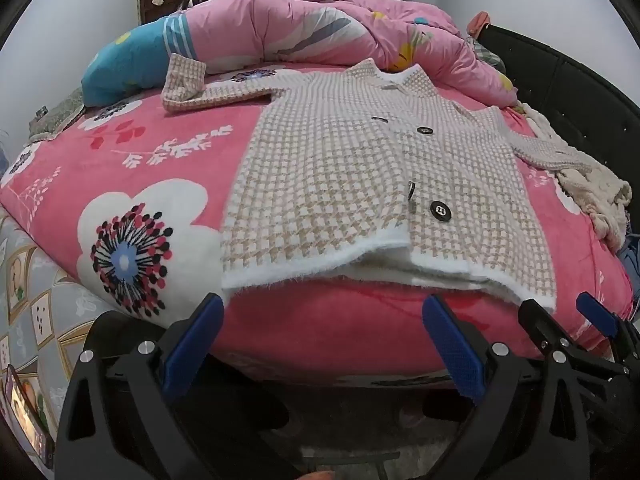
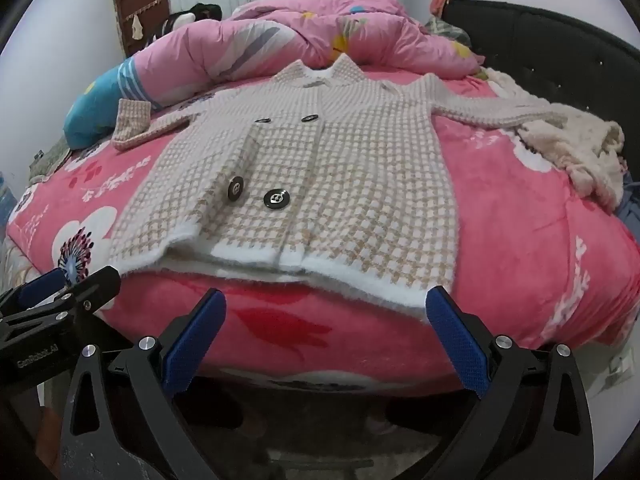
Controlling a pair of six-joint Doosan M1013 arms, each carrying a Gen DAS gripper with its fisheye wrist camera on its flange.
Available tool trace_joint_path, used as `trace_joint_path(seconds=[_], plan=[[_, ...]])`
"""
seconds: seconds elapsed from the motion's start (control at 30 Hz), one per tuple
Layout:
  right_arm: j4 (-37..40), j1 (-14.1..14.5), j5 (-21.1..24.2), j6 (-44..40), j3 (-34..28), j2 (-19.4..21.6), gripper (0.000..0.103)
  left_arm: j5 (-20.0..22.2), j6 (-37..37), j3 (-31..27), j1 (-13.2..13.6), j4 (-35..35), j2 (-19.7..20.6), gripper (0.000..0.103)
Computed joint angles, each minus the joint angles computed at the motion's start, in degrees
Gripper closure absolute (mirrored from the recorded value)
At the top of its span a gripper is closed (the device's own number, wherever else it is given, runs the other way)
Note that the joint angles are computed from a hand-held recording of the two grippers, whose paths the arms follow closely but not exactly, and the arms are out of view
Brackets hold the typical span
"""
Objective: Fold large clothes
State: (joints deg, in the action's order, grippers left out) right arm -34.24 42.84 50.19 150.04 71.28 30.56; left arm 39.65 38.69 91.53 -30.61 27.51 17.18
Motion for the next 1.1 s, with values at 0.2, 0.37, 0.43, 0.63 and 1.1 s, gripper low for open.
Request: trace_joint_path(seconds=[0.2,0.37,0.43,0.63,1.1], plan=[[0.26,-0.06,0.1,-0.41,-0.05,-0.09,0.007,-0.12,-0.21,0.04,-0.01,0.11,0.0,0.005],[0.51,0.21,0.95,-0.76,-1.17,0.45,0.007,0.11,-0.67,-0.02,-0.11,0.46,0.0,0.005],[0.48,0.32,1.02,-0.77,-1.29,0.5,0.007,-0.01,-0.53,0.21,0.14,0.32,-0.17,0.005],[0.4,0.43,1.29,-0.83,-1.6,0.75,0.007,-0.28,-0.67,0.24,0.32,0.05,-0.13,0.005],[-0.39,0.52,1.26,-0.53,-1.1,0.33,0.007,-0.46,-0.4,0.24,0.57,-0.3,-0.19,0.005]])
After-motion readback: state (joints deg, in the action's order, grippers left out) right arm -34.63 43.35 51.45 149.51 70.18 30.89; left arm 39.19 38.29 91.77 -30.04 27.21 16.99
